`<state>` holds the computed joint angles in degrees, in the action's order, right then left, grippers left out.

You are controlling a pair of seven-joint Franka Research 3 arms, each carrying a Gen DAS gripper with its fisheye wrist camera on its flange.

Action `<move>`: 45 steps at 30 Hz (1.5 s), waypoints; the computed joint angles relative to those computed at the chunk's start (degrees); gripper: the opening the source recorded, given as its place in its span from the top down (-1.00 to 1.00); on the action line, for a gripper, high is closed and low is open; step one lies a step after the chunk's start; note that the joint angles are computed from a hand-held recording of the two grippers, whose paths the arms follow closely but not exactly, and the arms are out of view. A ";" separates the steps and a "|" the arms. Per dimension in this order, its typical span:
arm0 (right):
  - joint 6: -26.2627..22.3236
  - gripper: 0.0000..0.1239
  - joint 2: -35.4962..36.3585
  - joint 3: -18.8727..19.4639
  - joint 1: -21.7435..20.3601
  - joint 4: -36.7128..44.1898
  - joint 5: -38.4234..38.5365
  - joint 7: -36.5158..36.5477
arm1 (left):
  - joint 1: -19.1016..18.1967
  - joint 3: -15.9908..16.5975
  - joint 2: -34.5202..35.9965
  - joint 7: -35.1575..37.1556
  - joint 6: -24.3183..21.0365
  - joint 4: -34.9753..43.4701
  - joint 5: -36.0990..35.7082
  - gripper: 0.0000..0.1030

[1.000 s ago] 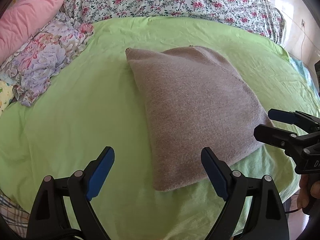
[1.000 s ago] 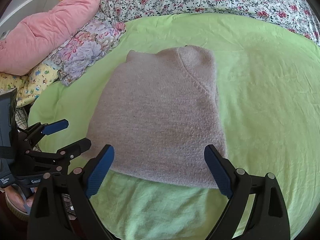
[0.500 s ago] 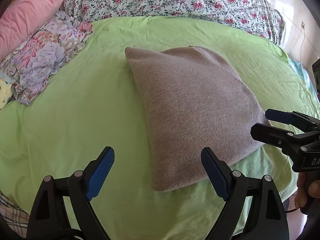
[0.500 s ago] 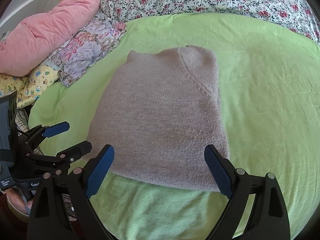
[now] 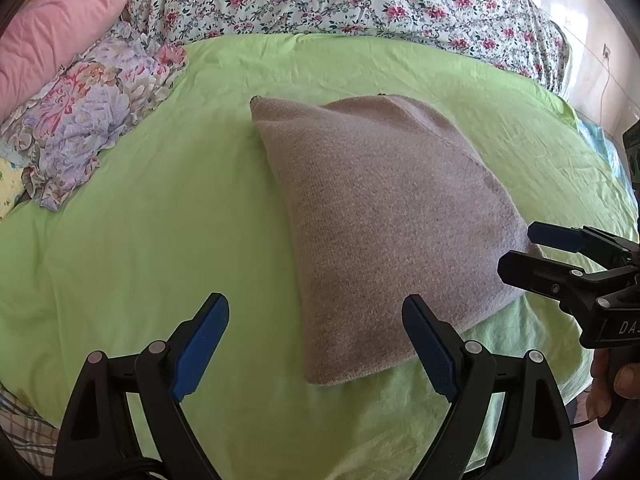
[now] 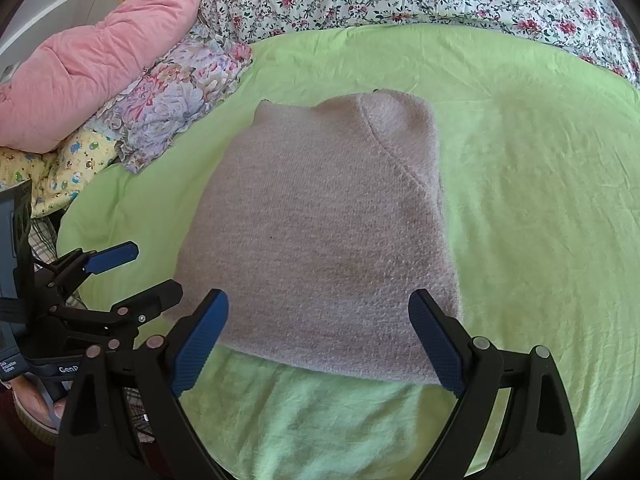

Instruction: Fold small clothes

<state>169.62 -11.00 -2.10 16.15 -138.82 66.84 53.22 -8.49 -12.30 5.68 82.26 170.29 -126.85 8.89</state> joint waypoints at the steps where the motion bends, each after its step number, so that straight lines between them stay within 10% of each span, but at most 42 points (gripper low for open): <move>1: 0.03 -0.48 0.04 0.05 0.00 0.02 -0.02 0.07 | -0.04 0.00 0.01 -0.14 -0.02 0.01 0.03 -0.73; 45: -0.26 -0.48 0.25 0.17 -0.31 0.03 1.02 -0.62 | 0.27 -0.47 -0.30 2.29 0.62 -0.05 -2.74 -0.73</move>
